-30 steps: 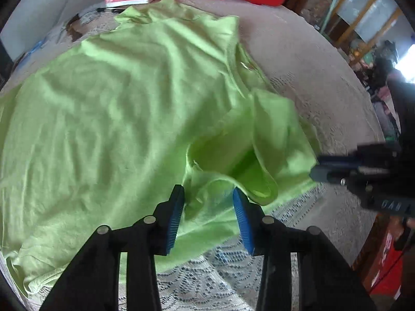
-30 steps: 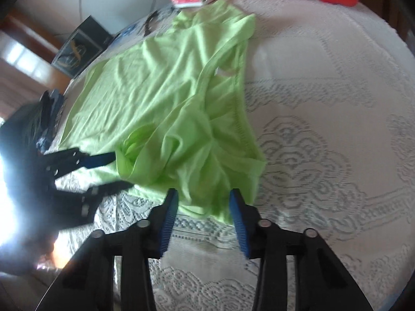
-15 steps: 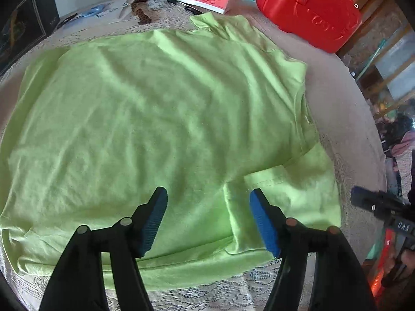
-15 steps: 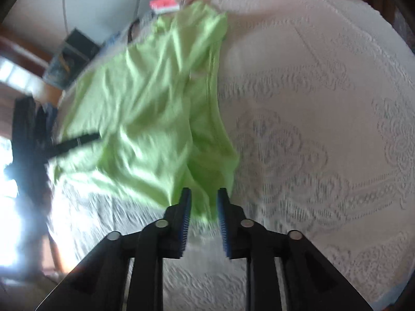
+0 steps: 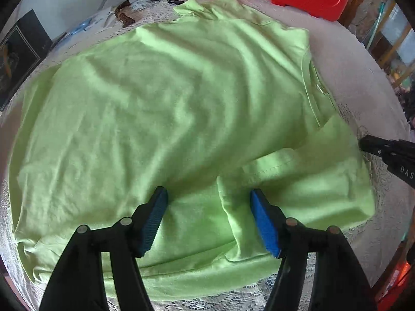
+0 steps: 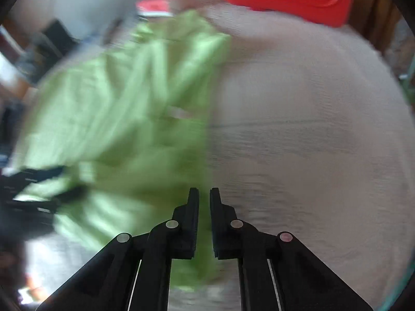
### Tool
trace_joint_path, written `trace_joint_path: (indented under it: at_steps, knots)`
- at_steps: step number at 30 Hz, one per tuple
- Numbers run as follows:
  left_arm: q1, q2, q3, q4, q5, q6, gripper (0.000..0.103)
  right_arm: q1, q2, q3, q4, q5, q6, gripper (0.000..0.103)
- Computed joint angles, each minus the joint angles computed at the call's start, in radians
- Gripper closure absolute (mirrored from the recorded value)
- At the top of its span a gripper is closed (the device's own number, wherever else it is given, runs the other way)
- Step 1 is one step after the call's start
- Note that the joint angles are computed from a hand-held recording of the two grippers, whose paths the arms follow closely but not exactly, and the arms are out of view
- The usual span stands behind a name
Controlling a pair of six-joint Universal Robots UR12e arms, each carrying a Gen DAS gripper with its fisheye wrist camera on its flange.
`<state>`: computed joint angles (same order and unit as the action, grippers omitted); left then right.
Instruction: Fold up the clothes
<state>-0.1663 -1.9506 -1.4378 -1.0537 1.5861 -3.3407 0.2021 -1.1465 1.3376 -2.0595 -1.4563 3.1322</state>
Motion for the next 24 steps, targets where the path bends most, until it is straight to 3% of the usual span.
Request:
trace_joint_path:
  at_steps: [2, 7, 10, 13, 15, 16, 17, 19, 21, 24]
  knots:
    - [0.008, 0.004, 0.005, 0.0, -0.022, -0.022, 0.037, -0.012, -0.009, 0.012, -0.009, -0.02, 0.033, 0.096]
    - [0.033, 0.011, 0.006, 0.079, -0.197, -0.03, 0.037, -0.052, -0.045, 0.051, -0.079, 0.275, 0.028, 0.094]
    - [0.024, -0.01, 0.025, 0.054, -0.225, 0.011, 0.037, -0.046, -0.031, 0.038, -0.063, 0.39, 0.007, 0.094]
    - [0.015, -0.028, 0.039, -0.009, -0.211, 0.056, 0.038, -0.03, -0.009, 0.017, -0.013, 0.38, -0.016, 0.094]
    - [0.003, -0.032, 0.055, -0.033, -0.145, 0.109, 0.036, -0.02, 0.008, 0.005, 0.03, 0.352, -0.021, 0.094]
    - [0.009, -0.039, 0.071, -0.053, -0.143, 0.113, 0.036, -0.016, 0.013, -0.003, 0.054, 0.326, -0.022, 0.094]
    - [0.021, -0.044, 0.082, -0.059, -0.169, 0.105, 0.036, -0.012, 0.019, -0.015, 0.091, 0.288, -0.022, 0.094]
    - [0.047, -0.056, 0.107, -0.063, -0.214, 0.086, 0.036, -0.019, 0.023, -0.023, 0.112, 0.284, -0.01, 0.094]
    - [0.065, -0.085, 0.158, -0.042, -0.203, 0.08, 0.036, -0.019, 0.034, -0.049, 0.095, 0.24, -0.012, 0.094]
    - [0.079, -0.163, 0.282, -0.039, -0.166, 0.095, 0.036, -0.034, 0.074, -0.124, 0.06, 0.293, 0.003, 0.085]
